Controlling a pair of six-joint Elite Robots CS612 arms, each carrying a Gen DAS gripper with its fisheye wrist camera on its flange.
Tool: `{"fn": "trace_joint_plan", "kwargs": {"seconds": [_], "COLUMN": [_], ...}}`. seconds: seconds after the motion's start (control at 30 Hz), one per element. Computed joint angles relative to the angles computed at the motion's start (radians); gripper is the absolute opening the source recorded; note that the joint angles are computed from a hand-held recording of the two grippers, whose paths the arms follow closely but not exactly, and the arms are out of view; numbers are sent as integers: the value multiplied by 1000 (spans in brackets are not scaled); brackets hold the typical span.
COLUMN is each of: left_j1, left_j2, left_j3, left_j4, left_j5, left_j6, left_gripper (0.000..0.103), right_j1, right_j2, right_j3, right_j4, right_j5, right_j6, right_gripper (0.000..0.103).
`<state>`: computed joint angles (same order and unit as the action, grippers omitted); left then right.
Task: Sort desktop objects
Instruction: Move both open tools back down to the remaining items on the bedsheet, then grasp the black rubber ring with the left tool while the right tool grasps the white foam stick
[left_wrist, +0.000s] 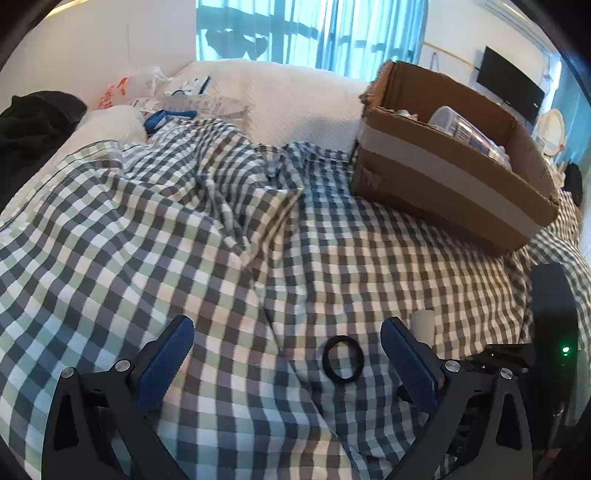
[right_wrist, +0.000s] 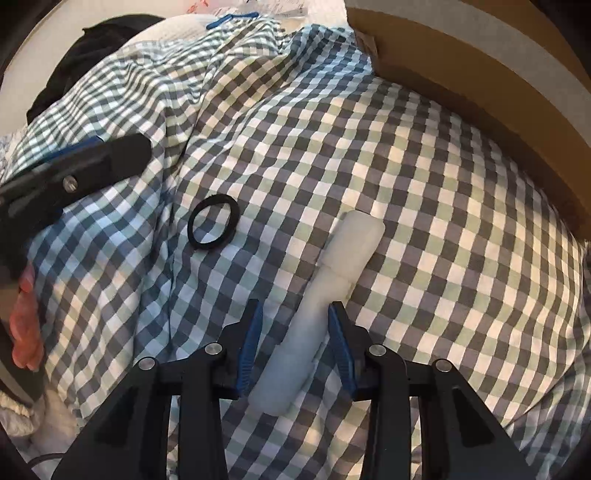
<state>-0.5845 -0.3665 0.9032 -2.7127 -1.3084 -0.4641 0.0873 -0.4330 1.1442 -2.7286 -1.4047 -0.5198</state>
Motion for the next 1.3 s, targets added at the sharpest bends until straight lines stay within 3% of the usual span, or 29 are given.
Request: {"fn": "trace_joint_plan", "kwargs": {"seconds": [0.17, 0.27, 0.37, 0.43, 0.63, 0.8, 0.87, 0.97, 1.03, 1.07, 1.1, 1.13, 1.3], "left_j1": [-5, -8, -12, -15, -18, -26, -29, -28, -28, -26, -23, -21, -27], "left_j2": [4, 8, 16, 21, 28, 48, 59, 89, 105, 106, 105, 100, 69], "left_j3": [-8, -14, -29, -40, -46, -75, -94, -150, -180, -182, -177, -167, -104], "left_j4": [9, 23, 51, 73, 72, 85, 102, 185, 244, 245, 234, 219, 130], "left_j5": [-4, -10, -9, -4, -32, -64, -72, -108, -95, -103, -114, -122, -118], "left_j6": [24, 34, 56, 75, 111, 138, 159, 172, 160, 156, 149, 145, 162], "left_gripper": [103, 103, 103, 103, 103, 102, 94, 68, 34, 27, 10, 3, 3], "right_j1": [-14, -13, -3, -12, -32, -43, -53, -63, -66, -66, -66, -67, -67], "right_j2": [-5, -6, 4, 1, -37, -51, -68, -90, -89, -90, -91, -93, -107], "right_j3": [10, 16, 23, 24, 89, 94, 120, 147, 138, 138, 137, 140, 164], "right_j4": [-13, -23, -70, -53, -127, -196, -225, -247, -228, -230, -224, -226, -262], "right_j5": [10, -9, -62, -22, 24, 16, 40, 59, 70, 67, 66, 72, 85], "right_j6": [44, 25, -16, 13, -7, 5, 29, 57, 67, 69, 65, 65, 47], "right_gripper": [33, 34, 17, 10, 10, 10, 10, 10, 10, 10, 10, 10, 10]}}
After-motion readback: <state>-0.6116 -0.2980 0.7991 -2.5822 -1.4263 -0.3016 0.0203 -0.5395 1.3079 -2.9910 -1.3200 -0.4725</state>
